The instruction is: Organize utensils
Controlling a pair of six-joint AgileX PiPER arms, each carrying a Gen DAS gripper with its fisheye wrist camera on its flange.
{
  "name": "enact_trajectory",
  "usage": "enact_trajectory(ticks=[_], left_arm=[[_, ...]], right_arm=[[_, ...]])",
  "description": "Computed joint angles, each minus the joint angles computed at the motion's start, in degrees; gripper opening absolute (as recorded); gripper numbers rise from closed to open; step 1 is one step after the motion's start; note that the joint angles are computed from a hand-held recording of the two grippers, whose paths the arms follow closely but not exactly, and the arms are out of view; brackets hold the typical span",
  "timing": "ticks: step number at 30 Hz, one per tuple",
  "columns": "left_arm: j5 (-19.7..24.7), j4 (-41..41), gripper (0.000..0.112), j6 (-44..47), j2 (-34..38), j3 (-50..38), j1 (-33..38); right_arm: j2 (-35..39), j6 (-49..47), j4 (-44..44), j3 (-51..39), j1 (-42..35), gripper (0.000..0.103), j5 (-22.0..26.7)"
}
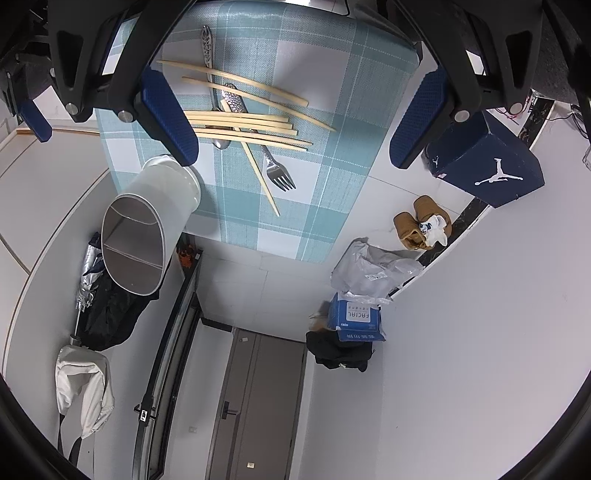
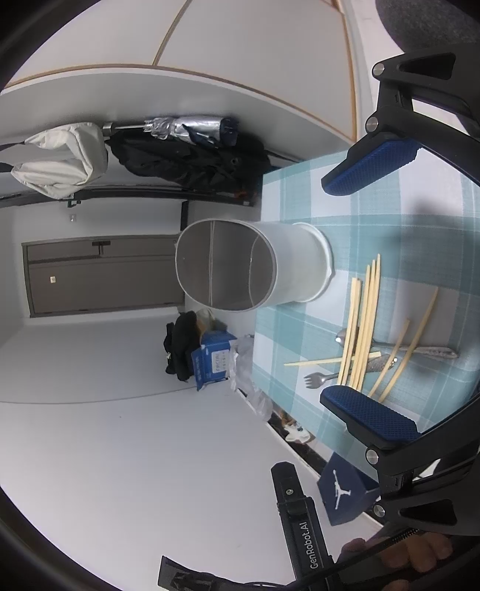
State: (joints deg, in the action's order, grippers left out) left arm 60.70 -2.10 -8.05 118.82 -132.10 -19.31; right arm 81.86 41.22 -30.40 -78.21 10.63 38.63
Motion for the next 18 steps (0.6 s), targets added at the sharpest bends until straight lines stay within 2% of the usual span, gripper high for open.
enact_trajectory(ticks=[18], left_arm=[[-0.9, 0.0, 0.102, 0.1, -0.5, 1.3, -0.1]], right_arm=[[-0.4, -0.1, 0.2, 0.8, -0.6, 0.103, -0.9]])
